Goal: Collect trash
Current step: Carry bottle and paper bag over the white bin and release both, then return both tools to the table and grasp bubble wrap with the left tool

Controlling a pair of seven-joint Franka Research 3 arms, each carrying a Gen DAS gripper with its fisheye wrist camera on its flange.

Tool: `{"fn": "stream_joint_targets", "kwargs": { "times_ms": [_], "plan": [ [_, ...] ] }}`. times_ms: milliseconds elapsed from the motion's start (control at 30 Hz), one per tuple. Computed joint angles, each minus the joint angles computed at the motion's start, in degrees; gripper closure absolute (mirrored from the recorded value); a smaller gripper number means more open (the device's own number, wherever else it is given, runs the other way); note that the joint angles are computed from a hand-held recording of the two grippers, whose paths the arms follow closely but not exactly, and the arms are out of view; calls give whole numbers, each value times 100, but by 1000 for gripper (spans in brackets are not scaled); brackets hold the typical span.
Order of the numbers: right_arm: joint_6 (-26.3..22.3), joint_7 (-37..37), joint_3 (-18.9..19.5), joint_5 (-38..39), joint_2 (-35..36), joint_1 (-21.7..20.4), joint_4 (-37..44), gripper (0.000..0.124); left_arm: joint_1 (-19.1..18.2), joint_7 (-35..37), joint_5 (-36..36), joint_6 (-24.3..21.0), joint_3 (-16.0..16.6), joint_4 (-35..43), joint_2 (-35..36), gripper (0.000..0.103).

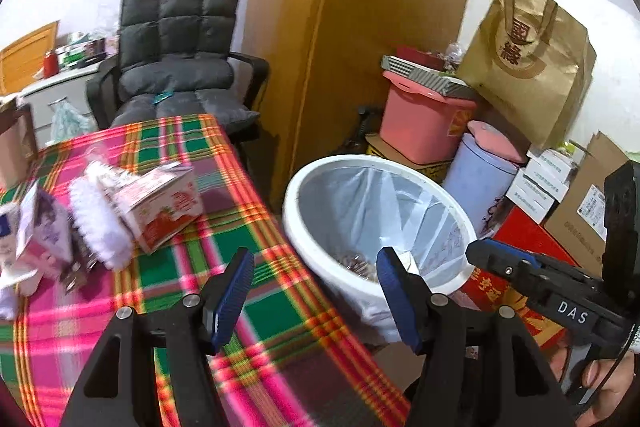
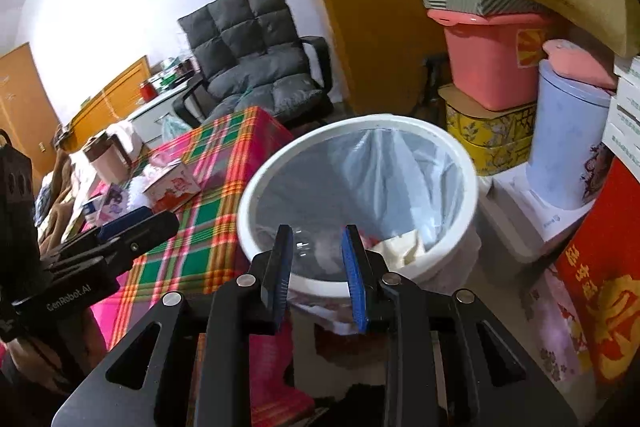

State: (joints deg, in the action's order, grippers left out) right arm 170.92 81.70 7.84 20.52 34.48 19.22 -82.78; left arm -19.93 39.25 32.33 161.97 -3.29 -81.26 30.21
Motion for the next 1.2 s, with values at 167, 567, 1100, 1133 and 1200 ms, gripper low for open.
{"fn": "stream_joint_targets", "kwargs": {
  "times_ms": [167, 567, 1100, 1133, 1200],
  "plan": [
    [-101, -381, 293, 114, -37, -125, -17, 96, -278, -916, 706, 20, 419, -747, -551, 40],
    [-394, -1304, 669, 513, -81, -103, 3, 96, 57, -2637, 2088, -248, 160, -2296, -1795, 40],
    [-700, -1594, 475, 425, 175, 425, 563, 69, 908, -3879, 2753, -876, -508, -3391, -2827, 40],
    [-732, -1638, 513, 424, 213, 417, 620, 69, 952, -3900, 2761, -880, -526, -3423, -2856, 40],
    [-837, -1732, 593, 454, 295, 387, 758, 69, 1034, -3959, 2776, -921, -551, -3504, -2936, 40]
  ]
}}
